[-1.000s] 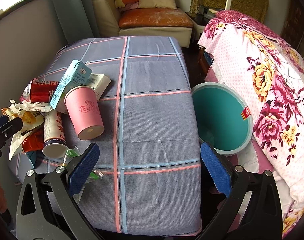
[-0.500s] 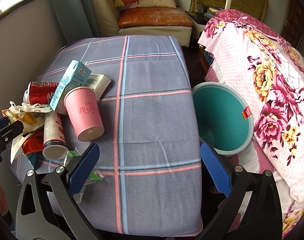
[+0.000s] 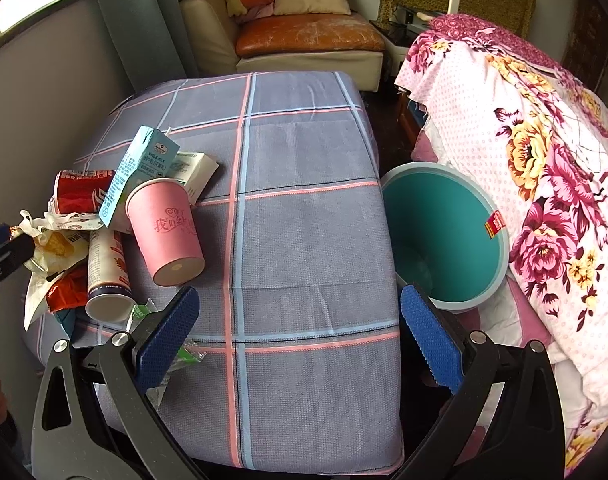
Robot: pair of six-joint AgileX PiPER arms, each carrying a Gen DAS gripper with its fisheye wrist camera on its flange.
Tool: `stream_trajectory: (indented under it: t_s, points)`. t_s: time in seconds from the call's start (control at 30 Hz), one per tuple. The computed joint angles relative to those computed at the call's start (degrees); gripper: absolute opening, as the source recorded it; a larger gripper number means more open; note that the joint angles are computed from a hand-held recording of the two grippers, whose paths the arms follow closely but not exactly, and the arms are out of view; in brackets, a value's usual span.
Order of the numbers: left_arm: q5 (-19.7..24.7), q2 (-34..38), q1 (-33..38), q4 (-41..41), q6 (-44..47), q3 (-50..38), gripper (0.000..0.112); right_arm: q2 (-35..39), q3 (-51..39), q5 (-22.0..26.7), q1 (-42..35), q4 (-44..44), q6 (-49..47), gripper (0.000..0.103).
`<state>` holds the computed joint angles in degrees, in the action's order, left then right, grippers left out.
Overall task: Collect trash
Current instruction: 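Grasp the red cola can with the left gripper while the right gripper grasps the pink cup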
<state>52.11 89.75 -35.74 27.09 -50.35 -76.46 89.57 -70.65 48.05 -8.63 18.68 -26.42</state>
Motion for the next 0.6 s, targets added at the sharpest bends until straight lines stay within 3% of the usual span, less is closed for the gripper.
stream_trajectory:
  t_s: [0.3, 0.6]
  points:
    - [-2.3, 0.3, 11.7, -5.2, 17.7, 0.0, 0.099, 2.9, -3.0, 1.6, 6.3, -2.9, 2.6, 0.097]
    - [-4.9, 8.5, 21.2, -15.1, 39.3, -5.9, 0.099, 8.7, -9.9, 4.5, 12.0, -7.5, 9.0, 0.097]
